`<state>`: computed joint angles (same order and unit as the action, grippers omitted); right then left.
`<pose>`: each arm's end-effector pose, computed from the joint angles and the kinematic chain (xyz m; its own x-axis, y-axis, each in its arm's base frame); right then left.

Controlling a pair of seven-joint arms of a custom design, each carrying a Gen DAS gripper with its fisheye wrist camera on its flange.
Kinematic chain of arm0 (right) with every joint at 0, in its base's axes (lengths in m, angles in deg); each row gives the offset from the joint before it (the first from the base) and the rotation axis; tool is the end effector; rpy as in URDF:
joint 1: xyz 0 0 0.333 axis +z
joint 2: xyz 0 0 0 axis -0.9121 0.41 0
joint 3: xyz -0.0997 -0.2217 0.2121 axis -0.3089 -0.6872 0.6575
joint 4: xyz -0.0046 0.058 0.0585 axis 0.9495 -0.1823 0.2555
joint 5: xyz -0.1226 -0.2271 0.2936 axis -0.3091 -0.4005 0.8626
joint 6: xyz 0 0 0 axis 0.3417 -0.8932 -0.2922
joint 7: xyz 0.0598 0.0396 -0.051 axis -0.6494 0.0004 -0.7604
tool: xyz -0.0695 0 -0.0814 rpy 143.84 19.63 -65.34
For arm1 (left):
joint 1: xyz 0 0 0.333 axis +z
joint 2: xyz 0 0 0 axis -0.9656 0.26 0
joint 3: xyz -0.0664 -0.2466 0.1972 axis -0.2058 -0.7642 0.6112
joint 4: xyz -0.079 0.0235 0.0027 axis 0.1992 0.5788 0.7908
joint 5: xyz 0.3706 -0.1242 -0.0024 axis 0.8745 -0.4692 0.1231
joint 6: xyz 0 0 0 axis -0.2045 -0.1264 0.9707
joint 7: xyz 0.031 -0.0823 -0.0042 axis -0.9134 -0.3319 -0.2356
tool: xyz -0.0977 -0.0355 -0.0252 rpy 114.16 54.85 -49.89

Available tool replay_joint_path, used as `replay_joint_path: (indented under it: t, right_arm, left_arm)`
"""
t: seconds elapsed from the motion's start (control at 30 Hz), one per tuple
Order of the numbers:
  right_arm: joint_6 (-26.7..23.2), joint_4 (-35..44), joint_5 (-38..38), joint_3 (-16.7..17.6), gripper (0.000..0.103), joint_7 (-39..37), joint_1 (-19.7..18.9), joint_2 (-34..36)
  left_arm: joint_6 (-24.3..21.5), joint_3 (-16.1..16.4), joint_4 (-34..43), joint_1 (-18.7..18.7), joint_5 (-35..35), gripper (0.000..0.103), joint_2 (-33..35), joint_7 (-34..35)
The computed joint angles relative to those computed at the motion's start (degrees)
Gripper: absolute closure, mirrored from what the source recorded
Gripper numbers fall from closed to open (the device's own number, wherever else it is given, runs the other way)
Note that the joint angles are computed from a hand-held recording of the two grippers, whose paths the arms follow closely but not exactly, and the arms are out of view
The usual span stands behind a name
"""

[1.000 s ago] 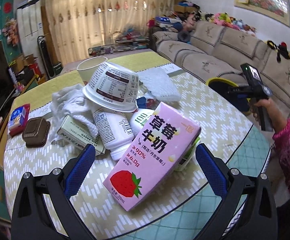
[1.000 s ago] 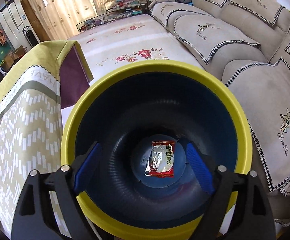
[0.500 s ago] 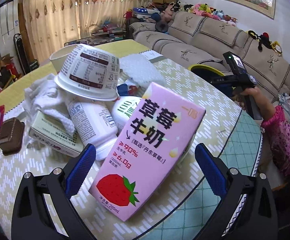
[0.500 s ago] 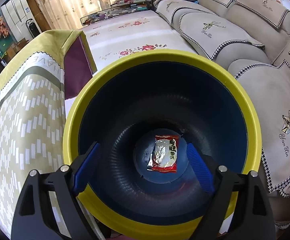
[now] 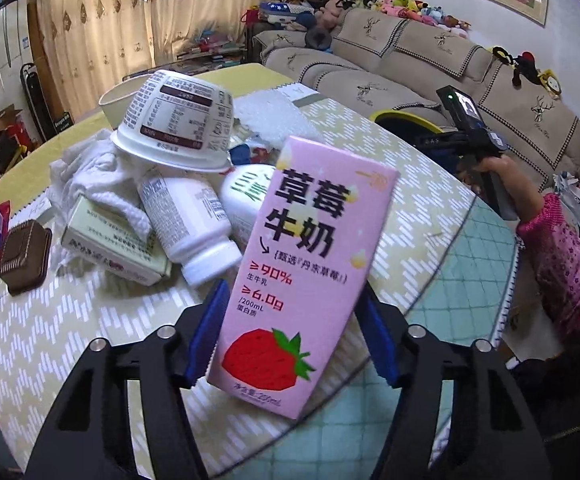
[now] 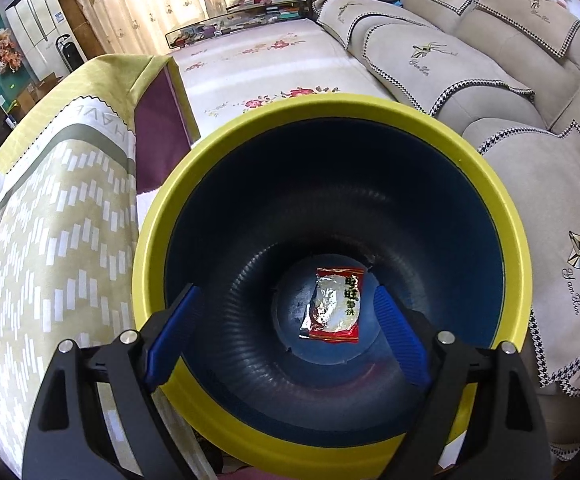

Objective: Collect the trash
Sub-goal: 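Grasp the pink strawberry milk carton with the left gripper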

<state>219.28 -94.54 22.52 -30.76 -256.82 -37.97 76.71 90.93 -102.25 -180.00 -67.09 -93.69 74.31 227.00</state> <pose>0.5877 0.2110 0.2395 -0.6439 -0.7572 -0.1099 -0.6376 0.6103 -0.4701 0.6583 -0.0671 0.3616 -0.8454 -0.5270 0.0873 -0.4581 0.6312 -0.6259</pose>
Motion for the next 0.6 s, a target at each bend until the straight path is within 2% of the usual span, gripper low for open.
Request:
replay_joint_path:
  t: [0.17, 0.27, 0.43, 0.6]
  right_arm:
    - [0.6, -0.7, -0.7, -0.4, 0.020, 1.1, 0.4, -0.4]
    - [1.0, -1.1, -1.5, -0.7, 0.020, 2.1, 0.7, -0.6]
    - [1.5, -2.1, -4.1, -1.4, 0.020, 4.8, 1.3, -1.9]
    - [1.3, -3.4, -7.6, -1.2, 0.020, 8.3, 1.4, -3.5]
  left_arm:
    - [0.4, -0.3, -4.6, 0.8, -4.6, 0.043, -4.5, 3.4]
    - [-0.6, 0.7, -6.2, 0.4, -7.3, 0.044, -6.8, 3.8]
    - [-0.8, 2.4, -6.8, -1.4, -7.8, 0.044, -8.7, 2.4]
    - [-0.9, 2.5, -5.6, -2.9, -8.6, 0.044, -8.9, 1.9]
